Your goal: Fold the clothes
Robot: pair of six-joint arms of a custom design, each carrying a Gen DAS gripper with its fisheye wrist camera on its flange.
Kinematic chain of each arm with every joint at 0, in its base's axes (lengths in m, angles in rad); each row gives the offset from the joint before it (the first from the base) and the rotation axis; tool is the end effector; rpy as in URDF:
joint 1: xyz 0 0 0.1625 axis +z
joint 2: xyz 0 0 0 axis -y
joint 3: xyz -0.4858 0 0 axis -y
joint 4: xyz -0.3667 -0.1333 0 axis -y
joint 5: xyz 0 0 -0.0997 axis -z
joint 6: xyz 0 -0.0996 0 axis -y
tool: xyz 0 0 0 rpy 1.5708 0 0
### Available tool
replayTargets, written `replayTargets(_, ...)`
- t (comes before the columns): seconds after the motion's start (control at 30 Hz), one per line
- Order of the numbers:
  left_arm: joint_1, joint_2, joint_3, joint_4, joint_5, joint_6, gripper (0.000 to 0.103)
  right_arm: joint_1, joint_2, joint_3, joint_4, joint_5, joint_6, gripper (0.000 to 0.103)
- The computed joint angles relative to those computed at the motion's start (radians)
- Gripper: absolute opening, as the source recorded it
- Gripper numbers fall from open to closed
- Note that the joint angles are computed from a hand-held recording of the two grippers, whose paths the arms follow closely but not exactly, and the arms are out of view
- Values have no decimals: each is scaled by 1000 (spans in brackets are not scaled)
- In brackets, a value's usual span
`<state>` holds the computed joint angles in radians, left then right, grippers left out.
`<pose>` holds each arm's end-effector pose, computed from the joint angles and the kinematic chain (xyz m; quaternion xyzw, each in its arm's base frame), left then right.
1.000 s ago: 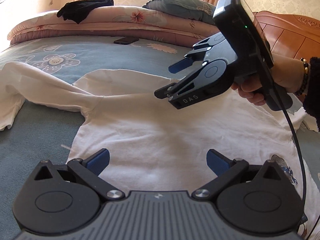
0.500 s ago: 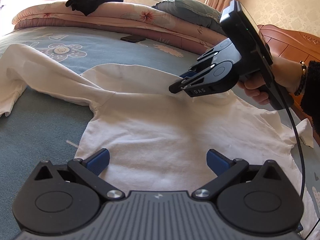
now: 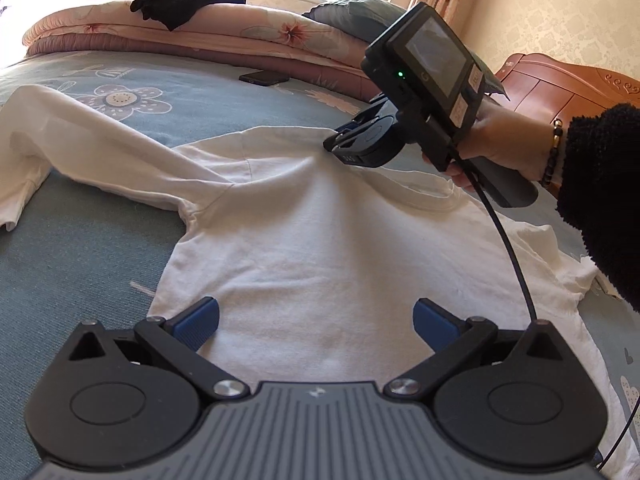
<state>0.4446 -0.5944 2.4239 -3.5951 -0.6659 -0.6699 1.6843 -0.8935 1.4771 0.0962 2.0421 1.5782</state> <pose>-0.2867 -0.3710 0.0390 0.1610 0.8815 -0.3948 0.2027 0.1574 -0.6028 0.2057 0.5852 -0.6615 0.1739 0.4355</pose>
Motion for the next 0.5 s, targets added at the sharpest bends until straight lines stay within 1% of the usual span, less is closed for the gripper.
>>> replayTargets(0.03, 0, 0, 0, 1, 0, 0, 102, 0, 3, -2, -4, 8, 6, 12)
replayTargets(0.07, 0, 0, 0, 1, 0, 1, 102, 0, 4, -1, -8, 13, 10, 18)
replayTargets(0.13, -1, 0, 0, 1, 0, 3, 102, 0, 7, -1, -15, 24, 16, 20)
replayTargets(0.2, -2, 0, 0, 4, 0, 3, 102, 10, 0, -15, 41, 4, 40, 21)
replayTargets(0.23, -1, 0, 0, 1, -1, 3, 102, 15, -5, -23, 75, -10, 53, 26)
replayTargets(0.27, 0, 0, 0, -3, -3, 3, 102, 21, -8, -37, 122, -34, 72, 37)
replayTargets(0.33, 1, 2, 1, -15, -6, 6, 102, 35, -2, -74, 220, -85, 113, 50)
replayTargets(0.4, 2, 8, 3, -33, -7, 11, 102, 49, 19, -119, 317, -126, 148, 50)
replayTargets(0.5, 3, 14, 3, -41, -7, 21, 102, 67, 81, -188, 410, -140, 140, 49)
